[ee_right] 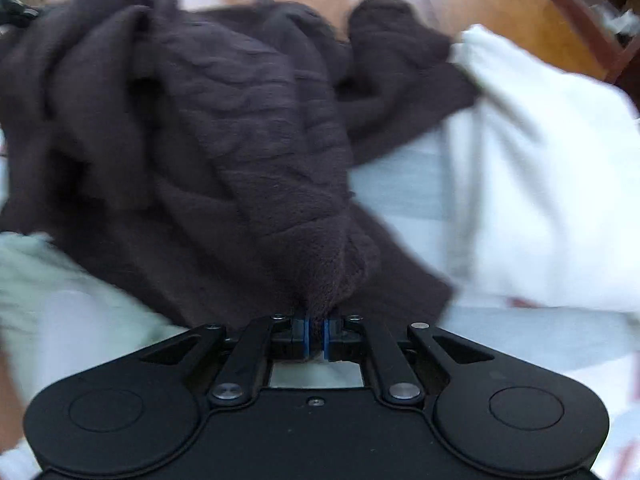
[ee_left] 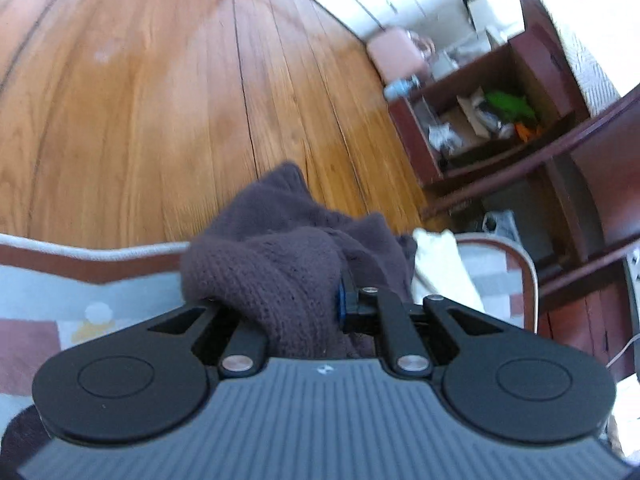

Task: Fold clothes

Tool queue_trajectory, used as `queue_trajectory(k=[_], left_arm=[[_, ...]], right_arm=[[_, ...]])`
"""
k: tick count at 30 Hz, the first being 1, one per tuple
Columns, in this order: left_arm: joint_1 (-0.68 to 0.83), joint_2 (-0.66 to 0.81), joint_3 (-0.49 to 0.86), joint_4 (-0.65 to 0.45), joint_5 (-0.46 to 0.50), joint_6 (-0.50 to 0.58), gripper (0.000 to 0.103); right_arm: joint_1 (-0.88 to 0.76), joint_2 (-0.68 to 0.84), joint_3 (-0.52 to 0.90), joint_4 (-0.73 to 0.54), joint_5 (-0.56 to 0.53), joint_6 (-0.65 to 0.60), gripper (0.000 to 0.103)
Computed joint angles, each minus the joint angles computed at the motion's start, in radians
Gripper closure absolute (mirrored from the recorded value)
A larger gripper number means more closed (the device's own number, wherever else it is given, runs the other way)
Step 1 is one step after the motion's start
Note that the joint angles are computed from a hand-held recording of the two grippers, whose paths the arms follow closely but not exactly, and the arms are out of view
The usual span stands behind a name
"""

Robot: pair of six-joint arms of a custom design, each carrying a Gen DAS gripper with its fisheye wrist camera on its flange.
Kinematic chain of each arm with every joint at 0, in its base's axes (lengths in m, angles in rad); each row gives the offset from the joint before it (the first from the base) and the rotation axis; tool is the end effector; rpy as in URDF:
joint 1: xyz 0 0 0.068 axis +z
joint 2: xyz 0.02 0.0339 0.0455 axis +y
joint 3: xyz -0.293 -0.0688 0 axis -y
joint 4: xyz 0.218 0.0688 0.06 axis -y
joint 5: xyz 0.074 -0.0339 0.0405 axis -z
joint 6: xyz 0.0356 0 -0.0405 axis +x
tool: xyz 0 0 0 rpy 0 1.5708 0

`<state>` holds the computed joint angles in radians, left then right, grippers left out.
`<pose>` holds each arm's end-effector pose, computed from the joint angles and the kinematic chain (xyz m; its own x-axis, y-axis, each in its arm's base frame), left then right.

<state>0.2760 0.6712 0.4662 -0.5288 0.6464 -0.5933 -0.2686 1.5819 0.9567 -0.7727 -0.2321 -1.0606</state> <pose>0.0946 0.0045 0.2415 -0.6532 -0.6489 -0.3902 -0.1838 0.6358 -0.7496 0.2469 -0.0595 0.2205 -0.6559 -0.7003 -0.2817 -0.7213 0.6915 -0.0395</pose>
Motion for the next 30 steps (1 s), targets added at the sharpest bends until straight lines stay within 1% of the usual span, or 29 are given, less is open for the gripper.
queue_trajectory(k=[1,3,5,8,10,11,12,14,15,17,18,19,21,22,24,26,28,29,30], left_arm=[[-0.01,-0.005,-0.003,0.003,0.007,0.001,0.093],[-0.001,-0.018,-0.013,0.008,0.06,0.014,0.093],[0.044,-0.029,-0.018,-0.001,0.145,0.043,0.093],[0.079,-0.04,-0.042,0.042,0.256,0.012,0.093],[0.089,-0.04,-0.054,0.066,0.299,-0.011,0.093],[0.091,-0.038,-0.051,0.059,0.305,-0.004,0.093],[0.082,-0.041,-0.042,0.048,0.295,0.004,0.093],[0.06,-0.048,-0.036,0.045,0.285,0.005,0.093],[0.044,-0.045,-0.04,0.057,0.289,-0.005,0.093],[-0.066,-0.026,-0.051,0.101,0.217,-0.064,0.091],[-0.121,-0.013,-0.055,0.12,0.18,-0.091,0.09],[-0.158,0.0,-0.061,0.124,0.146,-0.101,0.089],[-0.298,0.031,-0.085,0.175,0.034,-0.173,0.089],[-0.354,0.05,-0.098,0.205,0.007,-0.203,0.089],[-0.486,0.08,-0.123,0.274,-0.044,-0.265,0.089],[-0.644,0.112,-0.146,0.351,-0.102,-0.326,0.089],[-0.771,0.15,-0.166,0.426,-0.133,-0.385,0.089],[-0.806,0.156,-0.157,0.425,-0.154,-0.38,0.089],[-0.829,0.155,-0.141,0.406,-0.179,-0.361,0.089]], right_arm=[[0.02,-0.01,0.01,0.033,0.024,0.052,0.097],[0.072,-0.018,0.103,0.064,0.027,0.177,0.097],[0.073,-0.021,0.198,0.089,-0.016,0.263,0.098],[0.036,-0.038,0.297,0.076,-0.019,0.283,0.098],[0.026,-0.09,0.254,0.121,0.065,0.281,0.098],[0.002,-0.123,0.208,0.128,0.09,0.258,0.098],[-0.019,-0.124,0.164,0.133,0.122,0.227,0.098],[-0.049,-0.082,0.088,0.155,0.202,0.174,0.098],[-0.061,-0.027,0.076,0.164,0.236,0.174,0.098],[-0.079,0.107,0.104,0.155,0.287,0.219,0.096],[-0.082,0.142,0.132,0.139,0.3,0.263,0.092],[-0.084,0.167,0.16,0.121,0.311,0.311,0.075],[-0.097,0.174,0.22,0.081,0.319,0.365,0.053],[-0.103,0.181,0.276,0.026,0.278,0.392,0.053],[-0.113,0.209,0.409,-0.11,0.156,0.445,0.051],[-0.135,0.268,0.579,-0.322,-0.056,0.49,0.051],[-0.146,0.309,0.662,-0.489,-0.248,0.445,0.051],[-0.148,0.33,0.693,-0.571,-0.337,0.405,0.051],[-0.13,0.328,0.684,-0.588,-0.378,0.384,0.051]])
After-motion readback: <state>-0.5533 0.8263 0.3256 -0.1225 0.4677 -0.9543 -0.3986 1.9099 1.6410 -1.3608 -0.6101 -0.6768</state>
